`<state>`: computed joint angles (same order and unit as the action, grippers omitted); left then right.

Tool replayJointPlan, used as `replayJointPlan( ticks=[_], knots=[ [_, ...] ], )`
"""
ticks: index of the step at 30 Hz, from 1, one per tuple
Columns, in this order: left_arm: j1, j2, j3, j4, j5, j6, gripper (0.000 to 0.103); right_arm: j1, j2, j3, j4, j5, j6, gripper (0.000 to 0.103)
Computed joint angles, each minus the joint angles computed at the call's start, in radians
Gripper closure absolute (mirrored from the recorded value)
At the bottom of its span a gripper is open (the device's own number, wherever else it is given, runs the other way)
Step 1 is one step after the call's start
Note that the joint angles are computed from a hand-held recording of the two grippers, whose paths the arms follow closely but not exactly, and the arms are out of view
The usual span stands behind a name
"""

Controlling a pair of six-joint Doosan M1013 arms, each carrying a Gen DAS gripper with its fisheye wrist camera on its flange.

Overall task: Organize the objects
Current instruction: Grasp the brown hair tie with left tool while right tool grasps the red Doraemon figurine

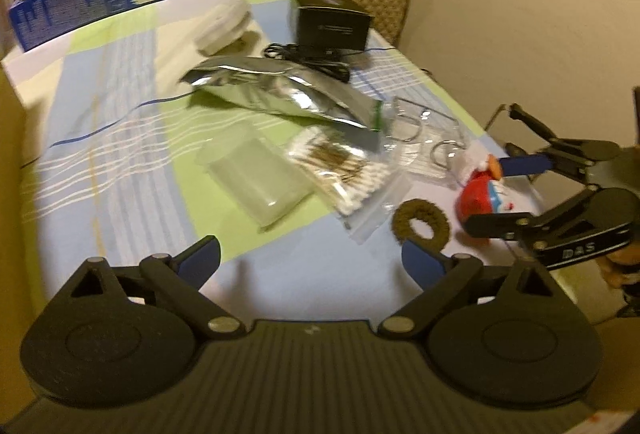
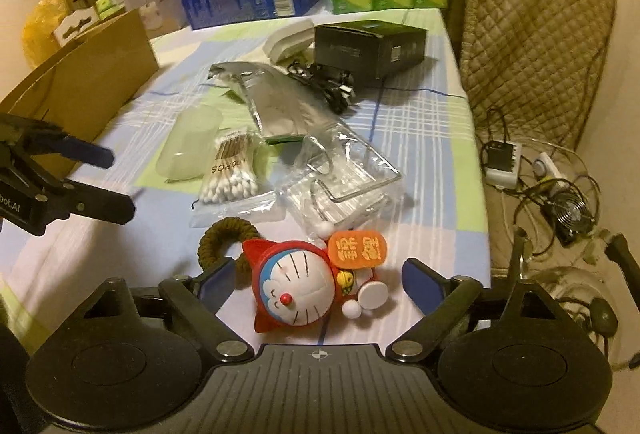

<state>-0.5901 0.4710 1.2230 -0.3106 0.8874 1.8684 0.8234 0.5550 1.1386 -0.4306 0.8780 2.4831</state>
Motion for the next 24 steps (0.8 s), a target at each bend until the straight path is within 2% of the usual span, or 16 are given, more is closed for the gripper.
replayJointPlan(
  ticks=[2,5,10,15,21,24],
  knots=[
    [0.0,0.006,-0.006,-0.025,0.007,0.029,0.008,-0.004,0.002,-0.001,0.017,-0.002,-0.016,0.029],
    [0.001,0.014,-0.014,-0.061,0.019,0.069,0.013,-0.007,0.002,0.003,0.026,-0.008,-0.024,0.034],
    [-0.003,0.02,-0.019,-0.098,0.034,0.137,0.016,-0.002,-0.003,0.014,0.004,-0.018,0.008,0.035],
    [-0.009,0.021,-0.016,-0.072,0.029,0.133,0.017,0.009,0.022,-0.027,-0.035,0.025,0.022,0.035],
    [0.001,0.012,-0.004,-0.05,0.034,0.107,0.017,0.001,0.044,-0.051,0.031,-0.055,0.003,0.035],
    [0.003,0.012,-0.001,-0.056,0.036,0.111,0.02,0.01,0.051,-0.069,-0.011,-0.016,0.038,0.035]
  ],
)
